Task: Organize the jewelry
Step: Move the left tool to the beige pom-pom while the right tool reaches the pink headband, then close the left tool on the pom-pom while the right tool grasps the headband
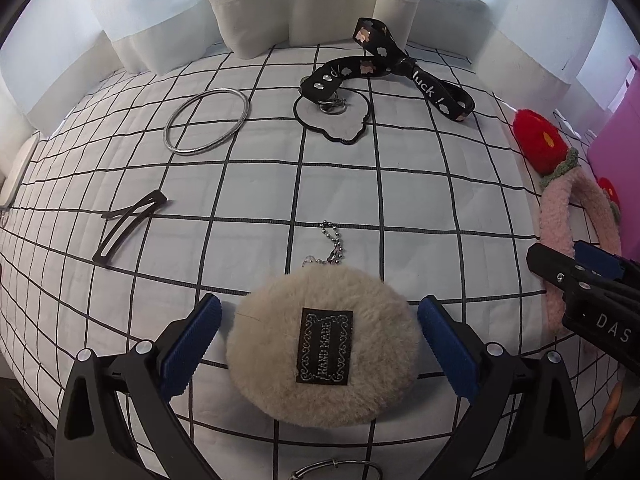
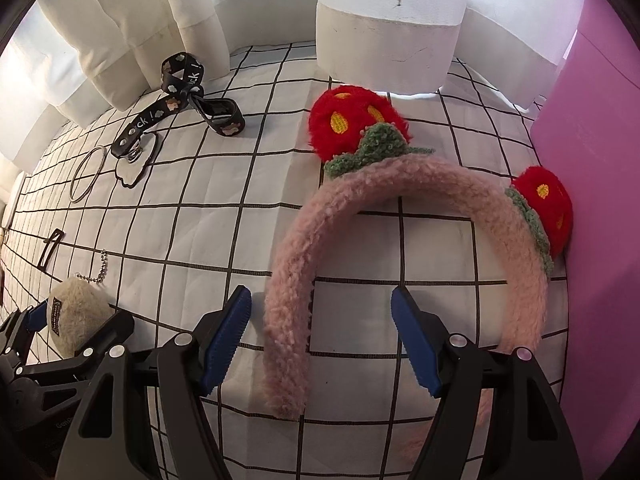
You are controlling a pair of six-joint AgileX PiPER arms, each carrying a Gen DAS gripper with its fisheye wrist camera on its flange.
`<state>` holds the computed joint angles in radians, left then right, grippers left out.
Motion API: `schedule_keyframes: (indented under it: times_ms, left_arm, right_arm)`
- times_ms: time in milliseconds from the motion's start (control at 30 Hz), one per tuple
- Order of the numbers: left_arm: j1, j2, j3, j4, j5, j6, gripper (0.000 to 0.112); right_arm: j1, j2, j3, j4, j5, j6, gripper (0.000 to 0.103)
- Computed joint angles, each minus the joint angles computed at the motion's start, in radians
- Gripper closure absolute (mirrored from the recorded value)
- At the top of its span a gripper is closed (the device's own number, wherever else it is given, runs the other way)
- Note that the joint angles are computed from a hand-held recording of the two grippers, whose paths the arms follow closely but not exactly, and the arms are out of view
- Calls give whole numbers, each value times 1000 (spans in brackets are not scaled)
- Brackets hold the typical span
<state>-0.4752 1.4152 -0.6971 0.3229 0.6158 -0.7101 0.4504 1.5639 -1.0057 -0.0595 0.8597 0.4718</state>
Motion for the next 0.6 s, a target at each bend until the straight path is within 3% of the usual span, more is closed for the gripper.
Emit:
schedule_keyframes:
  times_ms: [233,367,600]
  left_arm:
    - [-30,-28,50,84,-34,-121,15]
    - [-42,-27,63,112,-48,-162,15]
    - [-9,-2,11,33,-13,-61,15]
  right_arm:
    - [27,43,-1,-54,-34,58,9]
    - [27,66,-21,-58,-28,66,9]
    - [21,25,32,-59,-72,28,9]
